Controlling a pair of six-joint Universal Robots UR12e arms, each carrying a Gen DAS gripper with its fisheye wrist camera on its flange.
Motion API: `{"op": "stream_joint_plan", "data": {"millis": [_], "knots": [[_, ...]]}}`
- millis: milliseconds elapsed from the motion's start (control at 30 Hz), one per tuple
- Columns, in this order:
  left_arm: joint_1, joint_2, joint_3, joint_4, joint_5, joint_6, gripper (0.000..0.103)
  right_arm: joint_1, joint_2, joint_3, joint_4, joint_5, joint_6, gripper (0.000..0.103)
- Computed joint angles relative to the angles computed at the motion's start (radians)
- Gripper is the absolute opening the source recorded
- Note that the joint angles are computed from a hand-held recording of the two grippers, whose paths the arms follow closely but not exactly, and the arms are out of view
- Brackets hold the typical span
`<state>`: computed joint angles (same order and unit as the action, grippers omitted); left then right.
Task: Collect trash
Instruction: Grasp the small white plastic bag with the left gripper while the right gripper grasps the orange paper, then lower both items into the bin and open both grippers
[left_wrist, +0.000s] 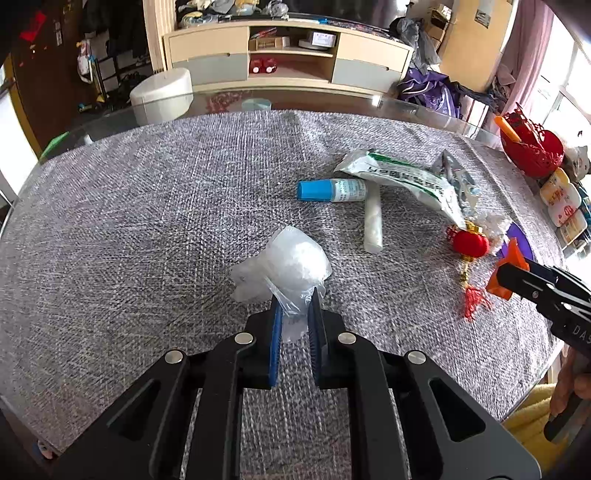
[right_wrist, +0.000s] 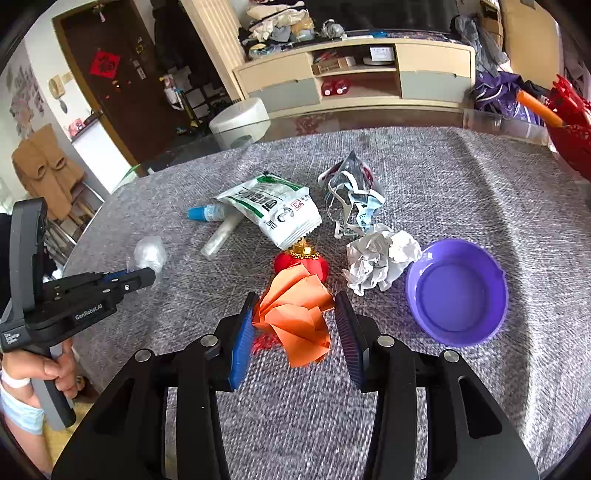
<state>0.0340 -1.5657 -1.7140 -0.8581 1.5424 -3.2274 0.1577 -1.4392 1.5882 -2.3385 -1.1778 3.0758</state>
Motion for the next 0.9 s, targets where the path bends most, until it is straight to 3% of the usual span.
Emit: {"op": "stream_joint_plan", "data": {"millis": [400,900], "knots": [[-0.039,0.109,-0.061,0.073,0.017,0.043,0.011,-0.011,-0.1,0.07,-0.021,-0.007,0.001,0.043],[-0.135,0.252,-0.186,0.034,-0.006,-0.004,0.011,-0.024,-0.249,0.227,0.034,0.024,-0.011,0.043]]}}
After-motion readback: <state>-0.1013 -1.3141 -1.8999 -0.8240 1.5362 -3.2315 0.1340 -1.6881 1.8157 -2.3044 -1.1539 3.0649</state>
